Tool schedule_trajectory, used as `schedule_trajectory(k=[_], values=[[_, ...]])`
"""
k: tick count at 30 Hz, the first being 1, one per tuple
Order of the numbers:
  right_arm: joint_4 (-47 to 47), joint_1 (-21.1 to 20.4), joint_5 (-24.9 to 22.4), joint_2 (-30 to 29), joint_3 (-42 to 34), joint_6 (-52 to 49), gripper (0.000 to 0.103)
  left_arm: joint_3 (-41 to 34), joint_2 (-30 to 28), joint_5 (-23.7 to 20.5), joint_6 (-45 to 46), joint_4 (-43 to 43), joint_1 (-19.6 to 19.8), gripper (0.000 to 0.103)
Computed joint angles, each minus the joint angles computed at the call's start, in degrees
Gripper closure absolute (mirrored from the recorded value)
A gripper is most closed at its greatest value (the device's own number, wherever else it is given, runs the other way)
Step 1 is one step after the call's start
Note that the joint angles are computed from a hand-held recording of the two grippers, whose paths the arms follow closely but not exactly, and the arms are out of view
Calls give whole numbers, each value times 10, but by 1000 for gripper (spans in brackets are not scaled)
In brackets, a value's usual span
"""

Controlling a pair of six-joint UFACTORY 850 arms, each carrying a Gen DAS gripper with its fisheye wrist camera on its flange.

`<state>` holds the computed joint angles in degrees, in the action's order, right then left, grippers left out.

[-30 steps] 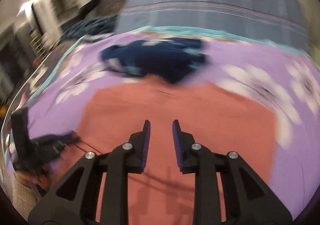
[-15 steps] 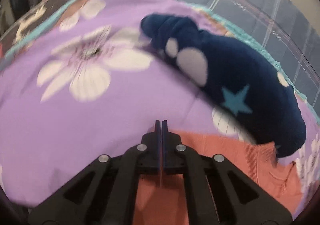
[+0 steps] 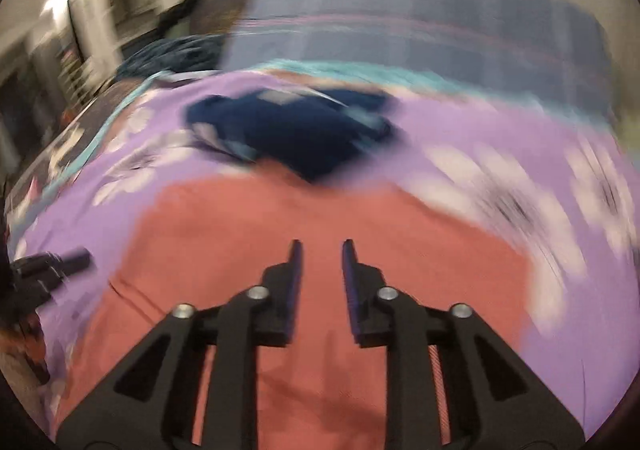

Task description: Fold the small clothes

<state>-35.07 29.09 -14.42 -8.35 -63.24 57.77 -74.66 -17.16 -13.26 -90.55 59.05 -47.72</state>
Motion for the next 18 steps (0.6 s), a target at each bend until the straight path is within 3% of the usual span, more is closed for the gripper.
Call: schedule_trajectory(k=[1,2,3,5,7,8,11,15,17,18], values=[[52,-16,5,12,24,-26,89,-14,-8,16,52,-46,-1,87],[94,-28,0,19,41,-50,89,-34,-24,15,112,-98,-5,78],[112,-40,-6,20,59,-50,101,-56,-40,0,172,-151,-9,63],[174,-56,48,33,94,-97,103,-120,-94,-66,292,-228,-22,58],[219,-58,62,38,96,-139,103,-168,-145,-129,360,-270,-30,57],[217,-60,68,40,95,-134,102,-168,-150,-135,358,-266,-32,55],[103,-78,73,54,93,-12,82,-150,-137,-119,335,-247,-32,53],[141,-102,80,18,60,-37,85,-137,-131,-97,333,-252,-30,49],[88,-101,24,-26,29,-14,90,-141,-134,-103,330,-240,-33,44],[47,-98,21,-33,30,21,90,-148,-139,-110,333,-236,-35,42]])
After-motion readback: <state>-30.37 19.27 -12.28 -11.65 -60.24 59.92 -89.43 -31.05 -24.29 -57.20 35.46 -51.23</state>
